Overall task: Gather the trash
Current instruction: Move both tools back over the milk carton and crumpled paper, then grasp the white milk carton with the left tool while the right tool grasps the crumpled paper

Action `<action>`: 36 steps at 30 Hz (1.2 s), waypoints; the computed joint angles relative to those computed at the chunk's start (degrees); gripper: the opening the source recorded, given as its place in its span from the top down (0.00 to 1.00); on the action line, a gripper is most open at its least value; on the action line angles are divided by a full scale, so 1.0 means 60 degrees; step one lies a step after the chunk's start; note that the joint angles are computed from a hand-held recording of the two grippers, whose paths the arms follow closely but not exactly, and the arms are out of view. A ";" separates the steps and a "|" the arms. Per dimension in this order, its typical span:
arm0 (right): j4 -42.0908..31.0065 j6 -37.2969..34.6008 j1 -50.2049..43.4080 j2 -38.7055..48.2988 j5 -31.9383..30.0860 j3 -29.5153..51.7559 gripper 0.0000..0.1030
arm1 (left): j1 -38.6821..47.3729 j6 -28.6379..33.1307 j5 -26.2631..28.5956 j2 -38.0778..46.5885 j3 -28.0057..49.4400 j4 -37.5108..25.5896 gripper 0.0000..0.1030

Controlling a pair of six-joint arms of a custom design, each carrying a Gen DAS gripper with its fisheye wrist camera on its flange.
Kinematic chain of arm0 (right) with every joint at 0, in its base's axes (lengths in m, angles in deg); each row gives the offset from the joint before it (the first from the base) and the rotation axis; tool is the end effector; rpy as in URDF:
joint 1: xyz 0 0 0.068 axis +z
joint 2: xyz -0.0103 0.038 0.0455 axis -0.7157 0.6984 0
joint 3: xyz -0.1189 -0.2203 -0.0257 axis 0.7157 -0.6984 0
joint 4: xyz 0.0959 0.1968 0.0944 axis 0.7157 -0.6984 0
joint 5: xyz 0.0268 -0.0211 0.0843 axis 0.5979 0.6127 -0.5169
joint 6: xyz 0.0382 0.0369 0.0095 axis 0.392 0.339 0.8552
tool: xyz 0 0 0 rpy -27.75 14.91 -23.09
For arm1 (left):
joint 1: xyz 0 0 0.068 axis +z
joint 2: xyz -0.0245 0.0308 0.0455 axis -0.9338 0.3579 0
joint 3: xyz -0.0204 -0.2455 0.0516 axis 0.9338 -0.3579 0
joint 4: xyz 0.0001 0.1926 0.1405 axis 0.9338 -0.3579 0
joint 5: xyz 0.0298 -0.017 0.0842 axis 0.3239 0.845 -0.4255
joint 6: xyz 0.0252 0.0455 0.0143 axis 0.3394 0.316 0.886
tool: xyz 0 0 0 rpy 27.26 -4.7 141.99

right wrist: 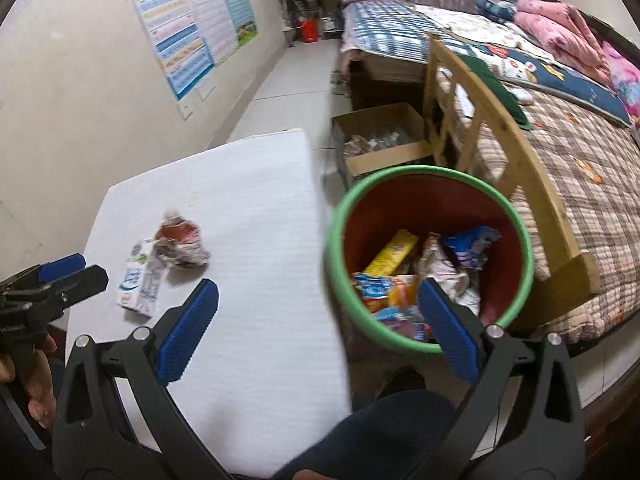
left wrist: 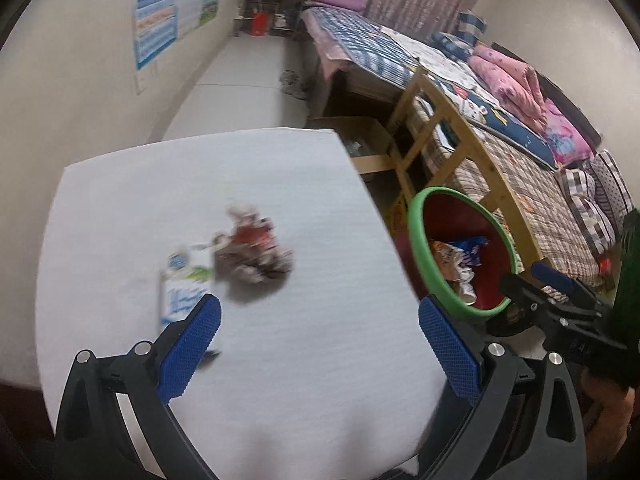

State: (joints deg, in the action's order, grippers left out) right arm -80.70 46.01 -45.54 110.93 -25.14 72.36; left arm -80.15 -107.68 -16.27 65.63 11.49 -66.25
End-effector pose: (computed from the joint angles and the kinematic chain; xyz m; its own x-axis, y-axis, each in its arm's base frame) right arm 0.3561 0.0147 0.1988 -0.7644 -0.2932 -0.5742 -0.4570 0.8746 0.1617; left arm 0.2464 -0.0456 0.1965 -0.7706 -0.3709 -0.5183 -0.2886 0.9281 -0.2352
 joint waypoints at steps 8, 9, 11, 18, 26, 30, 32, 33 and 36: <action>0.0355 0.0424 0.1492 -0.0779 0.0441 -0.0901 0.05 | 0.1495 0.0540 0.0478 -0.1729 -0.1575 -0.0205 0.08; 0.0394 0.0506 0.1719 -0.0813 0.0509 -0.0967 0.05 | 0.1751 0.0682 0.0592 -0.1925 -0.1735 -0.0262 0.08; 0.0495 0.0619 0.2051 -0.0865 0.0593 -0.1116 0.05 | 0.2083 0.0884 0.0725 -0.2134 -0.1914 -0.0322 0.08; 0.0637 0.0857 0.2961 -0.0734 0.0920 -0.1217 0.05 | 0.3093 0.1489 0.1204 -0.1986 -0.2243 -0.0056 0.08; 0.0600 0.0818 0.3058 -0.0133 0.1054 -0.0793 0.05 | 0.3450 0.1777 0.1531 -0.0823 -0.2209 0.0731 0.08; 0.0541 0.0771 0.2896 0.0320 0.1069 -0.0394 0.05 | 0.3506 0.1864 0.1617 0.0072 -0.2214 0.1312 0.08; 0.0508 0.0774 0.2873 0.0563 0.1069 -0.0176 0.05 | 0.3511 0.1928 0.1608 0.0400 -0.2191 0.1498 0.08; 0.0489 0.0770 0.2888 0.0731 0.1067 -0.0023 0.05 | 0.3501 0.1990 0.1586 0.0696 -0.2140 0.1656 0.08; 0.0400 0.0860 0.2972 0.1190 0.1018 0.0414 0.05 | 0.3490 0.2129 0.1568 0.1388 -0.1951 0.1964 0.08</action>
State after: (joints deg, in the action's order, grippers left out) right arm -78.30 51.17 -27.70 118.08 -19.03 74.84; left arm -59.21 -94.91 -6.86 73.96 -0.21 -54.47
